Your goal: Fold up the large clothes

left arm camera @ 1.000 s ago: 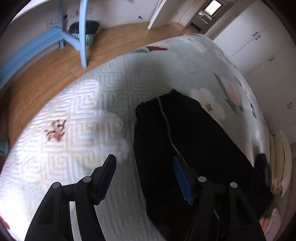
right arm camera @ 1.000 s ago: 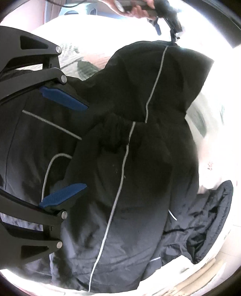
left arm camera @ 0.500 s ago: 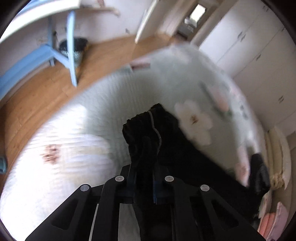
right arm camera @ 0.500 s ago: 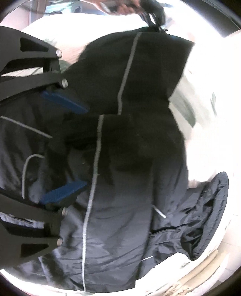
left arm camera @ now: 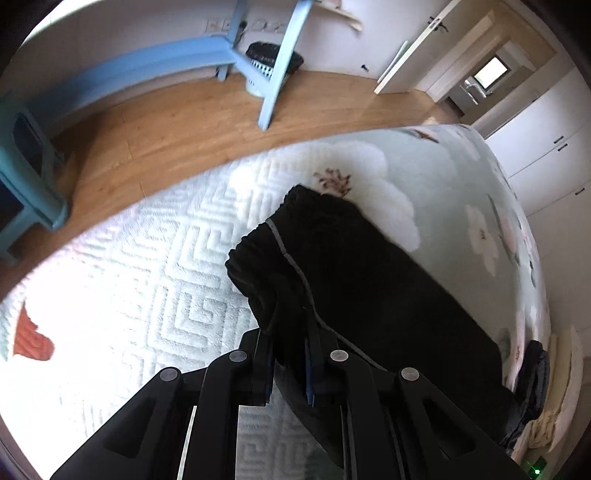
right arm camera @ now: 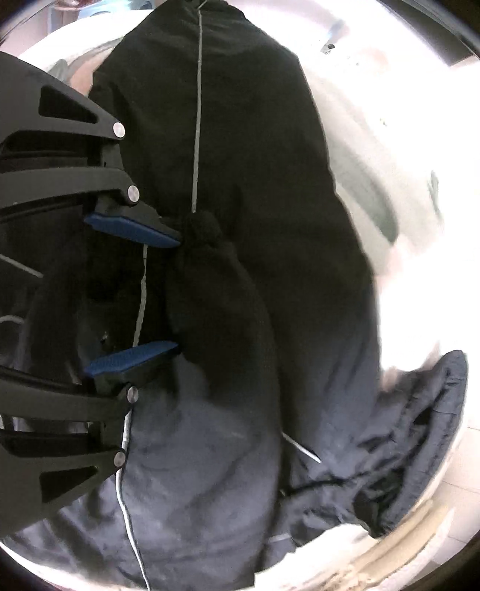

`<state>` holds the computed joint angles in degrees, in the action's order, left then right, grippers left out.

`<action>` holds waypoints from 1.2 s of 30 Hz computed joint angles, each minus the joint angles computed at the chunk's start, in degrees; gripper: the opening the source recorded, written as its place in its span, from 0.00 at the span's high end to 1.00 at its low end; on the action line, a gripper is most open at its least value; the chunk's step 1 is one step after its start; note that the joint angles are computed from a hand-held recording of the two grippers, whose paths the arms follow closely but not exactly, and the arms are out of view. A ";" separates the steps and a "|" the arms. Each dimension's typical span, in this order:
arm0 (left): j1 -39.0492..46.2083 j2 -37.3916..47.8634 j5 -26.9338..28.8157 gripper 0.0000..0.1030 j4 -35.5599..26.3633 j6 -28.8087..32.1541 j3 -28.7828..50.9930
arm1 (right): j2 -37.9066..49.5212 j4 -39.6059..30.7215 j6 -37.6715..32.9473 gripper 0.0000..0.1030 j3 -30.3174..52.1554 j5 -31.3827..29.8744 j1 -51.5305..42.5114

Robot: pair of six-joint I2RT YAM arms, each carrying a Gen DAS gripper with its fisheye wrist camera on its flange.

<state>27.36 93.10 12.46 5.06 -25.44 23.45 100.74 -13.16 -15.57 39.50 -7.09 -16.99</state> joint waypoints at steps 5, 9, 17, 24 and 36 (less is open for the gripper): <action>-1.79 -8.85 0.04 0.87 -5.80 1.41 0.10 | 2.71 -2.73 -0.78 0.45 2.78 -2.50 -1.96; -8.19 -23.75 -2.34 0.88 -14.95 1.07 0.93 | -0.99 -9.90 -3.47 0.45 4.43 -7.86 -6.87; -42.34 -36.45 -16.18 0.88 -25.56 -11.74 9.72 | -8.62 -19.67 -17.73 0.43 3.42 -14.66 -22.14; -75.12 -15.95 -30.00 0.88 -20.87 -18.45 25.18 | -5.28 -29.34 -31.95 0.43 10.78 -15.74 -35.13; -92.86 34.46 -24.00 0.87 -21.63 -16.64 72.42 | 13.71 -39.96 -42.63 0.43 39.09 -13.05 -55.60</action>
<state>-65.49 127.56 -11.54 -16.57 -42.08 95.86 114.45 -53.12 -58.20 78.59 -20.14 -72.59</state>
